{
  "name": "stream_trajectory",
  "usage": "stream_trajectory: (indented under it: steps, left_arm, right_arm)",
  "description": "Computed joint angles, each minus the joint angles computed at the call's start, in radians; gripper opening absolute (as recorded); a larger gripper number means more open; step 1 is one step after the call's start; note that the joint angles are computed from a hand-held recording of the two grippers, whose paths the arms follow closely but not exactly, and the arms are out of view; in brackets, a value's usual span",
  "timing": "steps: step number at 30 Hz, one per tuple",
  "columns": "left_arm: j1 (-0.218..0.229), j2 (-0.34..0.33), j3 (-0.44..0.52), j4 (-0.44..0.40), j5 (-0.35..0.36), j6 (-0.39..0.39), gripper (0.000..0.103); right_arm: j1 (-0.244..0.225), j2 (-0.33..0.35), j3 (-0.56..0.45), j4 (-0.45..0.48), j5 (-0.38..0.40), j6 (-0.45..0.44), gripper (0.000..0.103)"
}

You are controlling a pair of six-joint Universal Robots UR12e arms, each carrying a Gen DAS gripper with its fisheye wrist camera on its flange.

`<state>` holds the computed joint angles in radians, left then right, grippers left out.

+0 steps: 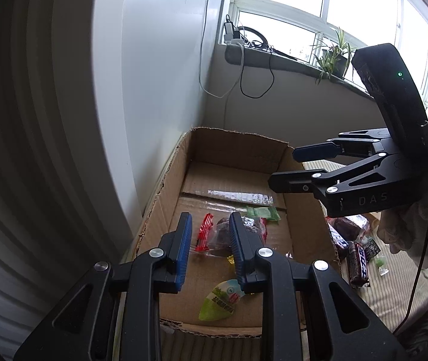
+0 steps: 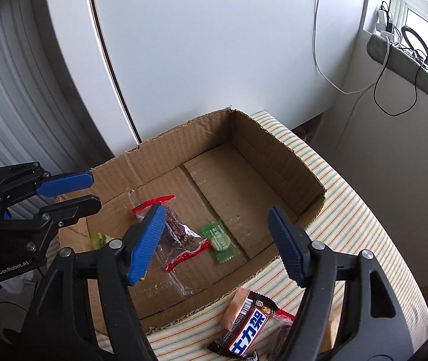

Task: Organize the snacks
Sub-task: 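Carry both candies into the cardboard box and open both grippers, then move the right gripper to the bagged bread loaf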

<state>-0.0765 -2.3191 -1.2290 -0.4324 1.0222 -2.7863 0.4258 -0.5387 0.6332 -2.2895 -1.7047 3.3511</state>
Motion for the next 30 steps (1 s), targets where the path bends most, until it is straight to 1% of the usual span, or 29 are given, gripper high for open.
stream_trajectory:
  steps: [4, 6, 7, 8, 9, 10, 11, 13, 14, 15, 17, 19, 23, 27, 30]
  left_arm:
    - [-0.002, 0.009, -0.012, 0.012, 0.001, -0.002, 0.027]
    - [-0.003, 0.015, -0.019, 0.018, -0.001, 0.001, 0.027]
    - [-0.004, 0.019, -0.022, 0.019, -0.003, 0.002, 0.029]
    - [-0.004, 0.023, -0.028, 0.02, -0.006, 0.003, 0.038]
    - [-0.005, 0.026, -0.033, 0.024, -0.01, -0.001, 0.045]
    - [-0.006, 0.03, -0.037, 0.027, -0.015, -0.006, 0.059]
    - [-0.006, 0.033, -0.041, 0.027, -0.023, -0.011, 0.066]
    - [-0.009, 0.039, -0.046, 0.022, -0.039, -0.01, 0.067]
    - [-0.01, 0.043, -0.049, 0.015, -0.043, -0.009, 0.069]
    - [-0.012, 0.047, -0.051, 0.008, -0.048, -0.009, 0.071]
    - [-0.015, 0.053, -0.056, -0.009, -0.068, -0.011, 0.073]
    - [-0.018, 0.06, -0.063, -0.022, -0.087, -0.007, 0.073]
    - [-0.032, 0.073, -0.077, -0.038, -0.107, 0.004, 0.073]
    - [-0.049, 0.079, -0.082, -0.079, -0.14, 0.021, 0.073]
    - [-0.067, 0.083, -0.084, -0.105, -0.159, 0.036, 0.073]
  right_arm:
    - [-0.001, -0.03, 0.047, -0.028, -0.005, 0.013, 0.074]
    - [-0.004, -0.051, 0.085, -0.053, -0.004, 0.024, 0.076]
    - [-0.004, -0.062, 0.104, -0.065, -0.012, 0.031, 0.077]
    - [-0.005, -0.073, 0.123, -0.075, -0.016, 0.04, 0.077]
    - [-0.007, -0.085, 0.144, -0.085, -0.015, 0.05, 0.077]
    - [-0.01, -0.1, 0.169, -0.097, -0.011, 0.061, 0.077]
    - [-0.013, -0.114, 0.192, -0.109, -0.006, 0.074, 0.077]
    - [-0.021, -0.142, 0.239, -0.131, 0.009, 0.101, 0.077]
    - [-0.024, -0.157, 0.264, -0.14, 0.014, 0.115, 0.079]
    - [-0.027, -0.173, 0.288, -0.149, 0.015, 0.127, 0.088]
    - [-0.032, -0.206, 0.346, -0.186, 0.002, 0.144, 0.095]
    - [-0.037, -0.237, 0.399, -0.215, -0.007, 0.158, 0.095]
    - [-0.058, -0.298, 0.5, -0.247, 0.008, 0.2, 0.096]
    - [-0.075, -0.34, 0.572, -0.247, 0.009, 0.213, 0.096]
    - [-0.091, -0.366, 0.63, -0.275, 0.036, 0.237, 0.096]
